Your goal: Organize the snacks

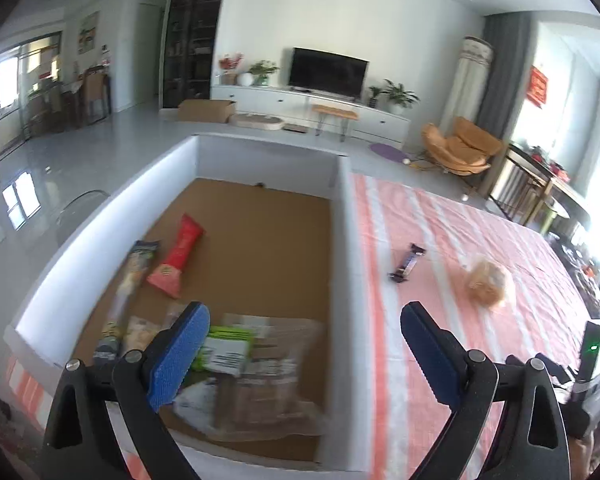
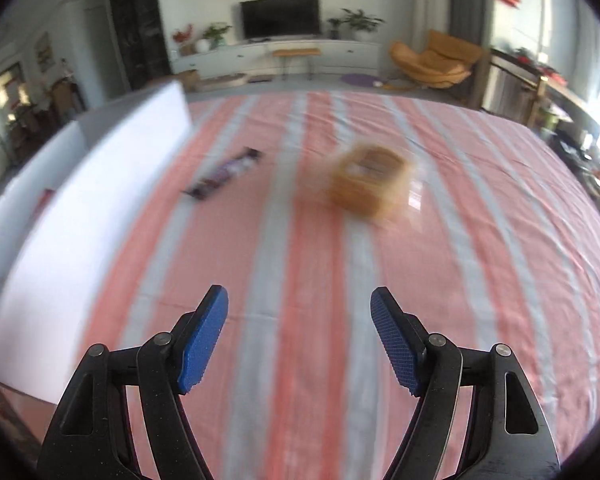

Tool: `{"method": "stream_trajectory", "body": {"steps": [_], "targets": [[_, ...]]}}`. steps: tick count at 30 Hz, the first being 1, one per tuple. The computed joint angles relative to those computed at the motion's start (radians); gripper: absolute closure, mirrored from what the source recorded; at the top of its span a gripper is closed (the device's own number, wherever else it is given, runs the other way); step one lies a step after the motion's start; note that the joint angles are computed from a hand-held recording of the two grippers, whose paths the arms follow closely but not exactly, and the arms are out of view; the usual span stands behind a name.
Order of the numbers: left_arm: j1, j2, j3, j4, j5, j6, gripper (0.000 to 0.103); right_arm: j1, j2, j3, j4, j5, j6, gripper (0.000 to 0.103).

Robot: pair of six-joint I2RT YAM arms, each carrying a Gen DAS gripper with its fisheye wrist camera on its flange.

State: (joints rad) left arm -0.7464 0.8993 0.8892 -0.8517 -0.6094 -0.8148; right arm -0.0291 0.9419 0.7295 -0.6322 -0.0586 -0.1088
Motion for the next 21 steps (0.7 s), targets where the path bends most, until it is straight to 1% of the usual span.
{"method": "stream_trajectory", "body": {"steps": [2,4,5,6,7,8,10,11,13,15,17,19,21], "targets": [[-0.105,0.108,0.052,0.061,0.003,0.010,0.006,-0.190,-0.037,-0.068,0.035,-0.040,-0.079,0.026],[-0.165,0.233,0.122,0.121,0.047,0.049,0.006,-0.333,-0.061,-0.112,0.073,-0.074,-0.133,0.026],[-0.181,0.291,0.148,0.158,0.083,0.072,0.006,-0.378,-0.041,-0.112,0.089,-0.083,-0.124,0.026],[-0.199,0.346,0.165,0.206,0.117,0.097,0.006,-0.422,-0.030,-0.095,0.069,-0.112,-0.109,0.026],[-0.216,0.404,0.188,0.251,0.143,0.124,0.006,-0.465,-0.013,-0.082,0.069,-0.150,-0.102,0.026],[-0.236,0.466,0.209,0.294,0.155,0.144,0.006,-0.485,-0.017,-0.077,0.074,-0.155,-0.095,0.026],[-0.244,0.587,0.243,0.368,0.187,0.188,0.006,-0.463,-0.014,-0.087,0.103,-0.082,-0.073,0.026],[-0.238,0.640,0.251,0.401,0.202,0.210,0.006,-0.461,0.004,-0.082,0.097,-0.066,-0.071,0.026],[-0.228,0.745,0.296,0.416,0.201,0.224,0.006,-0.455,0.033,-0.072,0.083,-0.050,-0.069,0.026],[-0.214,0.828,0.331,0.417,0.201,0.211,0.006,-0.431,0.036,-0.085,0.100,-0.028,-0.049,0.026],[-0.181,0.868,0.320,0.430,0.226,0.188,0.006,-0.403,0.040,-0.083,0.105,-0.006,-0.032,0.026],[-0.160,0.897,0.304,0.444,0.233,0.163,0.006,-0.405,0.038,-0.083,0.101,-0.010,-0.029,0.025],[-0.147,0.903,0.299,0.446,0.231,0.158,0.006,-0.420,0.038,-0.088,0.101,-0.027,-0.018,0.021]]}}
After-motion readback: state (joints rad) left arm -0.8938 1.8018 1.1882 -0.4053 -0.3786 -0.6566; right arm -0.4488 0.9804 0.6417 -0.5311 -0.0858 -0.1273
